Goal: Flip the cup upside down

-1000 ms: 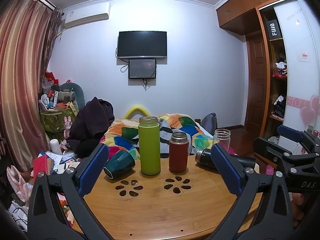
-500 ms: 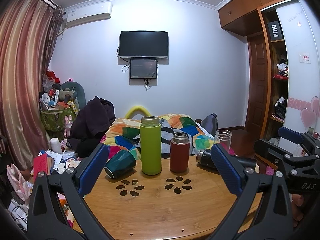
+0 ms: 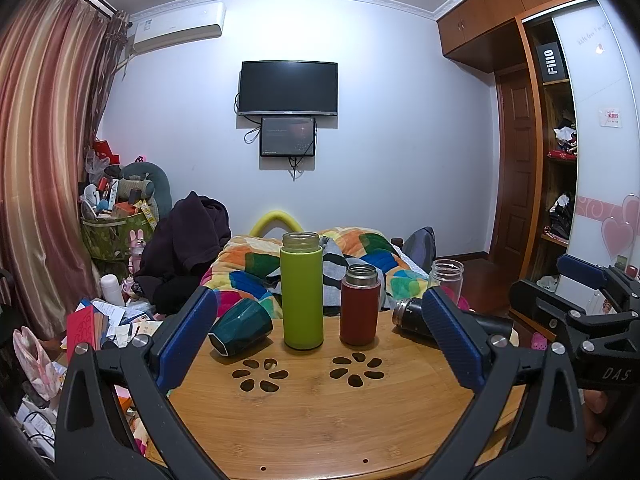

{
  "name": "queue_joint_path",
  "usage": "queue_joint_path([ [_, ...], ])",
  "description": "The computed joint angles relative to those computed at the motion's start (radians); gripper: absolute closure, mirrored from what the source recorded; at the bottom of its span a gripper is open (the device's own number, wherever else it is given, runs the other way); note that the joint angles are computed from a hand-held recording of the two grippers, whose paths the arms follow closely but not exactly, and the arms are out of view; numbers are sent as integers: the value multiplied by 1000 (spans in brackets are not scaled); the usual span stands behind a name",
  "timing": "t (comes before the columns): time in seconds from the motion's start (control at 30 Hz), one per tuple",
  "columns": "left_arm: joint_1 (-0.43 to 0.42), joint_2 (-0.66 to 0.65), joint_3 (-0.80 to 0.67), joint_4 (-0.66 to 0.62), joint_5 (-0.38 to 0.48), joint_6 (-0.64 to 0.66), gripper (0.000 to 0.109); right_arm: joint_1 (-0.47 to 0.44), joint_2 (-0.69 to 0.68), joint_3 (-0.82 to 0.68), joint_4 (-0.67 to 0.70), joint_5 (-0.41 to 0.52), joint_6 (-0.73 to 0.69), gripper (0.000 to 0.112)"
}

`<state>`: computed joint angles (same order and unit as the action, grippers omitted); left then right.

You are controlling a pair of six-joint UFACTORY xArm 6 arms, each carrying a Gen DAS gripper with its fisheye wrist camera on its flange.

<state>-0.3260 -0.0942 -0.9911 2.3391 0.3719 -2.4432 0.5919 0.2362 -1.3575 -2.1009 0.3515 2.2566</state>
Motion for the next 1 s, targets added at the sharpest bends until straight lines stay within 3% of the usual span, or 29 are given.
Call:
queue_joint_path([
  [0.53, 4, 2, -2, 4, -5, -5, 6, 1, 2, -3, -4, -7, 4, 9],
  [0.83, 24, 56, -57, -12, -50, 1, 6, -34, 34, -29, -11, -36, -1, 9],
  [1.0, 38, 110, -106, -48, -88, 29, 6, -110, 115, -92, 102, -101, -179, 9],
])
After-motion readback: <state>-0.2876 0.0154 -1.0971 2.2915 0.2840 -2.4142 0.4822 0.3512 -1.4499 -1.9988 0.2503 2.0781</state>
